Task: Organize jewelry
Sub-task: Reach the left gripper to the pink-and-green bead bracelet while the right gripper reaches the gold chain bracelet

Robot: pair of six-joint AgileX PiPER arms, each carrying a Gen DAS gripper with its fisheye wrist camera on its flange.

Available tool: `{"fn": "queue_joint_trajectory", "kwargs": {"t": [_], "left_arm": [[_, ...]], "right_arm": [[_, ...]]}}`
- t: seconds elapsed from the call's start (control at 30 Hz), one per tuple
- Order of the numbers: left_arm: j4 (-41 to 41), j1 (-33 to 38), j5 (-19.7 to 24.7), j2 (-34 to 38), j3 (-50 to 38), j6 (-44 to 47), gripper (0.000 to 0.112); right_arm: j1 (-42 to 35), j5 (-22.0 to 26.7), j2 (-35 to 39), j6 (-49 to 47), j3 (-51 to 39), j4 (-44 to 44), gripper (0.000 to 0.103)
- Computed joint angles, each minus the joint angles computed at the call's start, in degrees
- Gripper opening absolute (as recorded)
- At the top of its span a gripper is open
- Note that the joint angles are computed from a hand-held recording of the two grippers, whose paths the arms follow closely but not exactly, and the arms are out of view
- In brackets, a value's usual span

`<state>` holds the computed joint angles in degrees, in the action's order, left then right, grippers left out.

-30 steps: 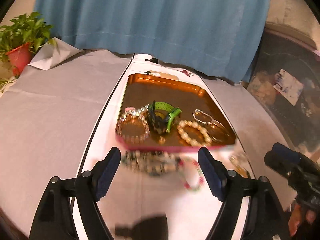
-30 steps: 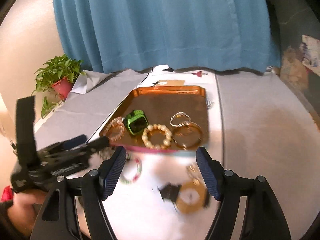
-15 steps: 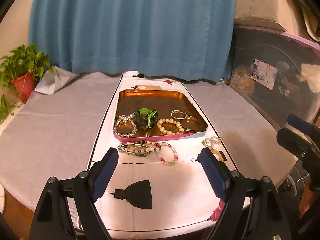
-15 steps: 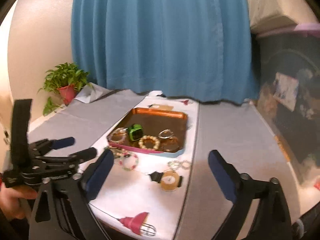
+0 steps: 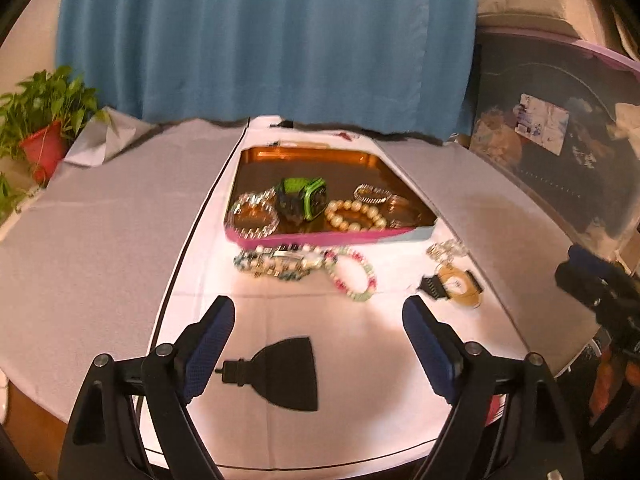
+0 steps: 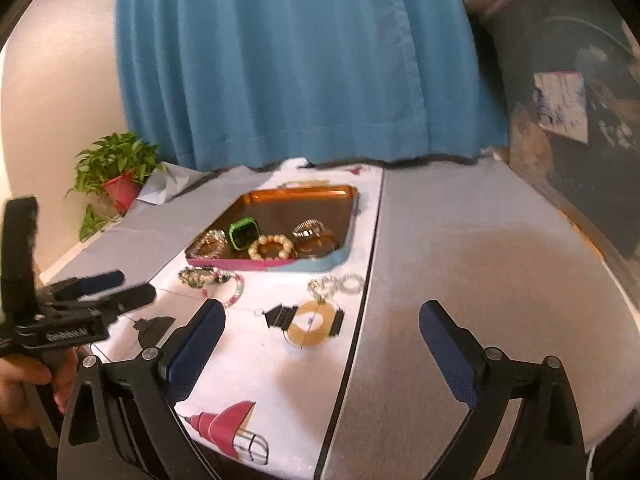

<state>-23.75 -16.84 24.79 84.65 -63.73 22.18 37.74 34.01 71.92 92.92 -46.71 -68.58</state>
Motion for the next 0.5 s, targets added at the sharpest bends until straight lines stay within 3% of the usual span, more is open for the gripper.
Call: {"fn": "queue_joint_trajectory", "kwargs": {"t": [0.23,0.33,0.4,0.5], "left_arm": [[-14.53,6.46,9.11,5.56,-4.08,11.43,0.079],[-13.92,6.01,11.12,8.88,-8.65,10.70,0.062],[-11.77,4.78,13.64,12.69,-13.63,9.49,0.043],[-11.26,3.02,17.12,17.66,-20.54,9.21,0.030]], "right_arm": [[-8.20,-7.11,5.60,-6.57,-0.28,3.05,0.097],[-12.15,-10.71,7.04,-8.04,-0.88,5.88,0.097],[-13.53,-11.81,8.08,-7.32,-1.87,5.81,0.096],[-14.44,-12.23,10.77,-10.55,-5.09,8.66,0.089]]}}
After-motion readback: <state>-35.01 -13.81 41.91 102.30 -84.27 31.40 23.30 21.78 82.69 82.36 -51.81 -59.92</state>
